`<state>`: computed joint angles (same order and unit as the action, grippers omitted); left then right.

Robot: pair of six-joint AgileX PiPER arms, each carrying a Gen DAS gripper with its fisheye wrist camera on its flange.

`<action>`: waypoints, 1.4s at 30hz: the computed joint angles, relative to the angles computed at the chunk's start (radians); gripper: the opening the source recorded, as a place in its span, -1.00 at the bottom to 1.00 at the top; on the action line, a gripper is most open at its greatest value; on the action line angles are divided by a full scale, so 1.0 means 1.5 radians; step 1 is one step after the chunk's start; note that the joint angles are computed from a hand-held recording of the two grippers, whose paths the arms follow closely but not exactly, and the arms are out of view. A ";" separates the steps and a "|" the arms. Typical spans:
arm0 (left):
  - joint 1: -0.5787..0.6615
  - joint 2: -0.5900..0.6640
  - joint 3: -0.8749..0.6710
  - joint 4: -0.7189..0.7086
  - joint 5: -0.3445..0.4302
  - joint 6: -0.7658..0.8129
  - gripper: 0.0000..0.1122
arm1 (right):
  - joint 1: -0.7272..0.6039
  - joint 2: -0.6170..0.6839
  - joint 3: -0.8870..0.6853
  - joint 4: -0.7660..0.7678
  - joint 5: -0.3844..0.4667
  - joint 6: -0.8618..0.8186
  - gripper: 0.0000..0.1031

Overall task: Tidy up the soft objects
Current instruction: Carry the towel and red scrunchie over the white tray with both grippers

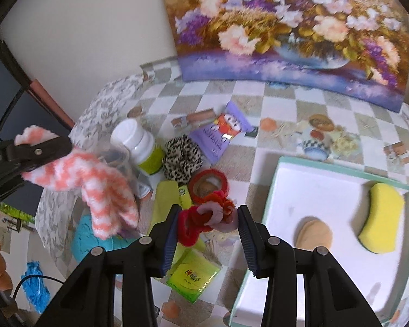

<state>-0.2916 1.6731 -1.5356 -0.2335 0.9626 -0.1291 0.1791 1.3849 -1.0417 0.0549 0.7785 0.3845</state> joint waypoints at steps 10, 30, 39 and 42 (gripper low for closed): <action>0.000 -0.060 0.010 -0.032 -0.016 0.021 -0.81 | -0.020 -0.052 -0.008 -0.031 0.021 0.019 -0.15; -0.117 -0.095 -0.028 -0.013 -0.016 0.002 -0.81 | -0.170 -0.151 0.025 -0.063 0.074 0.002 -0.15; -0.250 -0.055 -0.096 0.014 0.012 -0.012 -0.81 | -0.329 -0.205 0.059 -0.055 0.100 -0.066 -0.15; -0.300 -0.037 -0.110 0.030 0.015 -0.019 -0.81 | -0.398 -0.214 0.064 -0.038 0.109 -0.115 -0.15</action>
